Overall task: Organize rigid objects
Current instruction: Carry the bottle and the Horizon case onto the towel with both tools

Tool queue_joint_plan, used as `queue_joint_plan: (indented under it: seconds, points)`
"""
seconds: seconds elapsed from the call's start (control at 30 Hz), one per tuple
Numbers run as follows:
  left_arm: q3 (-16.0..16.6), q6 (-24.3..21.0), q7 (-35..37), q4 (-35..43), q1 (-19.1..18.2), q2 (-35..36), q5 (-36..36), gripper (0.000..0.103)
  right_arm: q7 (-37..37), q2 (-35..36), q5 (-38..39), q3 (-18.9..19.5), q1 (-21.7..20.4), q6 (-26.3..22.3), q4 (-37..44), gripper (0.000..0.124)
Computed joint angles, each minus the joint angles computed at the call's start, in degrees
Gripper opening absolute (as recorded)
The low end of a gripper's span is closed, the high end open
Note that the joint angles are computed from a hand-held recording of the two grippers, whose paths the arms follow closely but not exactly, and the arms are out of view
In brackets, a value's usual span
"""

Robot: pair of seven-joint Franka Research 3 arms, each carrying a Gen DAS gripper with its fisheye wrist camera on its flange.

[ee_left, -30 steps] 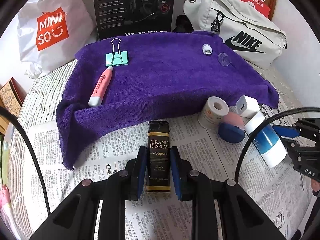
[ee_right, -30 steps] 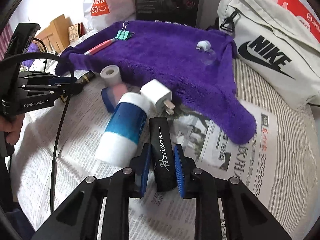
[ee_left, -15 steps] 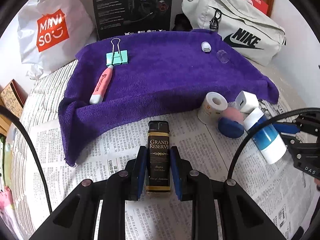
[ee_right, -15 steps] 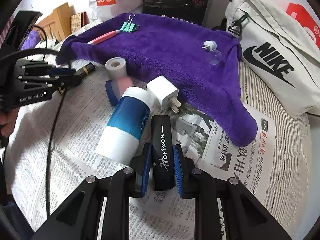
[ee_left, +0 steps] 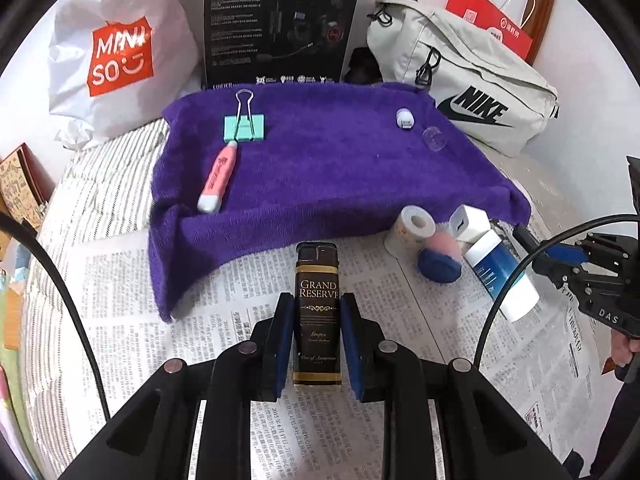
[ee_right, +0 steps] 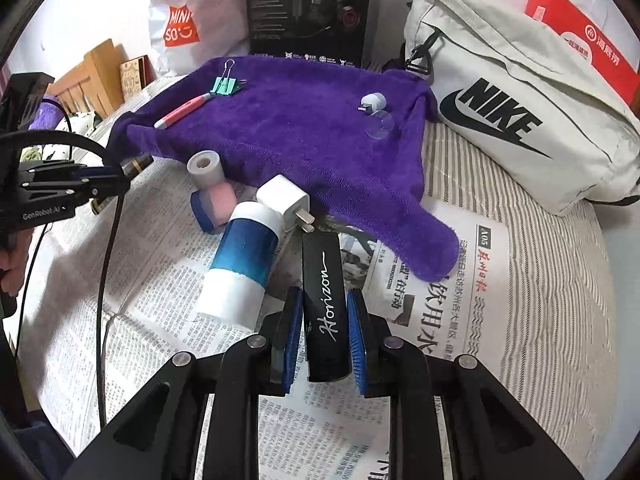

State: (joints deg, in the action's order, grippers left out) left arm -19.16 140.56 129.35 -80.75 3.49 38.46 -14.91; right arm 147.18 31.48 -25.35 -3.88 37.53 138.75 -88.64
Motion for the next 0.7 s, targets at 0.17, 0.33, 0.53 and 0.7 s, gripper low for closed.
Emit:
queue_joint_plan:
  seconds: [0.17,0.33,0.53,0.7]
  points:
    - [-0.3,-1.3,0.3,1.9,0.2,0.4,-0.6,0.022,-0.1,0.2,-0.7,-0.6,-0.2,0.0,1.2,0.022]
    - [-0.1,-2.4,0.4,4.3,0.0,1.4,-0.6,0.022,1.4,0.3,-1.3,-1.2,-0.4,0.7,2.2,0.022]
    - [0.6,-4.1,-0.5,9.2,-1.0,3.7,0.7,0.022,1.8,1.7,-1.4,-1.7,-1.1,1.4,4.8,0.022]
    - [1.6,-6.6,-2.6,15.9,-2.5,7.3,2.3,0.022,0.3,3.8,-0.2,-2.1,-2.1,1.4,8.3,0.022]
